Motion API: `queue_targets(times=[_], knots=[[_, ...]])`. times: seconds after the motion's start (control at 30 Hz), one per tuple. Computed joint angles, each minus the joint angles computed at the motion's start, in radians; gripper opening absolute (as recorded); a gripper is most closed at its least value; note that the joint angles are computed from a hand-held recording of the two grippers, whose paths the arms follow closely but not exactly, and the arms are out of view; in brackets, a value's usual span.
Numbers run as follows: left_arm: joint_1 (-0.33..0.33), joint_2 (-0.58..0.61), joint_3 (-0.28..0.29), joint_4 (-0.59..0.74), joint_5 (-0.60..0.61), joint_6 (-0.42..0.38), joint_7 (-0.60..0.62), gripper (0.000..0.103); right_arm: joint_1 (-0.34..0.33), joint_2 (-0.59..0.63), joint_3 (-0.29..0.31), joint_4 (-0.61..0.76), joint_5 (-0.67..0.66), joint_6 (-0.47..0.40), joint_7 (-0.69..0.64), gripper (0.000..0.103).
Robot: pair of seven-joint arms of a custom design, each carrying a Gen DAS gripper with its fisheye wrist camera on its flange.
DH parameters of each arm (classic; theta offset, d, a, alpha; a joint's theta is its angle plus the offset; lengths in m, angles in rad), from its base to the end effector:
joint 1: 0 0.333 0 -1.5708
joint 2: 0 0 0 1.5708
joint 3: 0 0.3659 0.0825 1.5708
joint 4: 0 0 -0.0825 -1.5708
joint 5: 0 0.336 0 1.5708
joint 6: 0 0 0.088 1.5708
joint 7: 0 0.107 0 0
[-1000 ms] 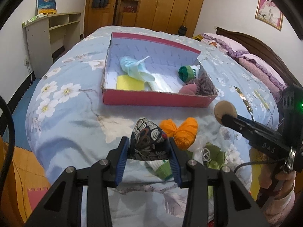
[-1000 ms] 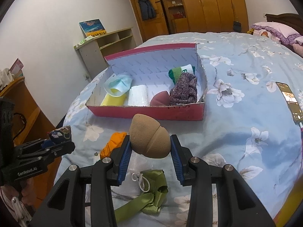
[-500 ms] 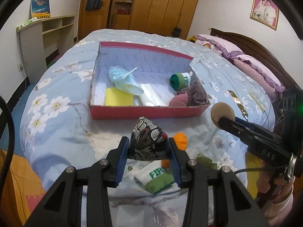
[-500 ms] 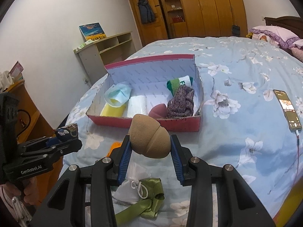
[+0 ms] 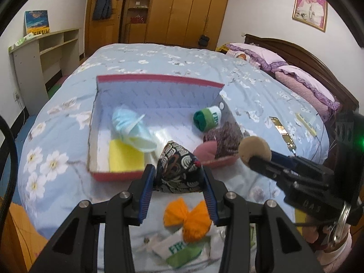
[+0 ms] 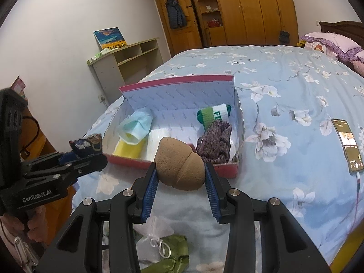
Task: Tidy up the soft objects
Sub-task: 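Carry the black patterned cloth and tan egg sponge with both tools toward the box, then open the left tool to drop the cloth while the right tool releases the tan sponge in the box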
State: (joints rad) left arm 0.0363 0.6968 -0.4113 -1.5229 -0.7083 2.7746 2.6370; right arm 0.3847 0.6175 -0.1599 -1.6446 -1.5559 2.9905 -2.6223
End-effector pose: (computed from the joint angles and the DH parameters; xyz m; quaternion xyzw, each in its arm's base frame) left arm 0.7209 -0.1653 0.3922 -0.3981 0.8227 -0.3949 0.0935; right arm 0.6425 0.2424 0.3553 -0.5296 0.7245 -0.2644 0.3531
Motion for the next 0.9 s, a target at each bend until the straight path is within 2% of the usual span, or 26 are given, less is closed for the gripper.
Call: queue_targets(times=[0.13, 0.57, 0.83, 0.9], knots=[[-0.03, 0.033, 0.018, 0.072, 0.036, -0.02, -0.037, 0.043, -0.015, 0.022, -0.001, 0.031, 0.076, 0.018, -0.085, 0.041], [-0.121, 0.183, 0.099, 0.361, 0.221, -0.129, -0.239, 0.043, -0.003, 0.109, -0.072, 0.118, 0.322, 0.109, -0.292, 0.041], [-0.173, 0.316, 0.124, 0.609, 0.325, -0.217, -0.349, 0.043, -0.019, 0.162, -0.064, 0.177, 0.491, 0.113, -0.463, 0.041], [-0.195, 0.37, 0.139, 0.717, 0.357, -0.262, -0.388, 0.043, -0.027, 0.176, -0.055, 0.192, 0.532, 0.106, -0.508, 0.041]])
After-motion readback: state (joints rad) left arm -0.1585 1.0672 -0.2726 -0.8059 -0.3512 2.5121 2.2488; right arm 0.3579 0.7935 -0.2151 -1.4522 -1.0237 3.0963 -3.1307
